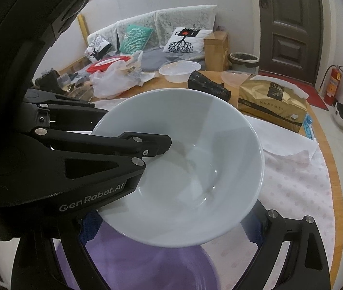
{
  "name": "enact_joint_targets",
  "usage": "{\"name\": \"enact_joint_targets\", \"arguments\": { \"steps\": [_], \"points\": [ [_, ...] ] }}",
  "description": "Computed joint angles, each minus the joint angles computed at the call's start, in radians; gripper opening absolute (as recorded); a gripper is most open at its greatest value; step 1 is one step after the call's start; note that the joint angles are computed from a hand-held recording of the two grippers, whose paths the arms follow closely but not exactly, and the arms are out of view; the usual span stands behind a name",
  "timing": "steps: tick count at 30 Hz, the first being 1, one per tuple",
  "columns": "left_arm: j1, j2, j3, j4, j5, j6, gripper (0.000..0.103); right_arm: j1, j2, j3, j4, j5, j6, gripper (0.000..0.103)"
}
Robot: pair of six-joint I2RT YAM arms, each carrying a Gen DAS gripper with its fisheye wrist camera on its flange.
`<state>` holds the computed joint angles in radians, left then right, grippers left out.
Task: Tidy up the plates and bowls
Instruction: 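Lift the white bowl and carry it toward the purple plate with the left gripper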
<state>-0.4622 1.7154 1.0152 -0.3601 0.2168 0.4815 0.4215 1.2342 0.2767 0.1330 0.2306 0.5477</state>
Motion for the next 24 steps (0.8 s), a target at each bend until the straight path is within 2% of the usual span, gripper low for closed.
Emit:
{"name": "enact_joint_targets", "arguments": {
  "steps": [11, 18, 24],
  "points": [
    [-0.002, 0.071, 0.036, 0.037, -0.017, -0.018, 0.016, -0.038, 0.07, 0.019, 0.04, -0.02, -0.036, 0.092],
    [-0.008, 0.092, 0.045, 0.05, -0.009, -0.015, 0.016, -0.044, 0.096, 0.044, 0.012, -0.009, -0.048, 0.092],
    [-0.019, 0.072, 0.02, 0.071, -0.035, -0.004, 0.016, -0.071, 0.1, 0.036, 0.022, -0.051, -0.048, 0.092]
  ]
}}
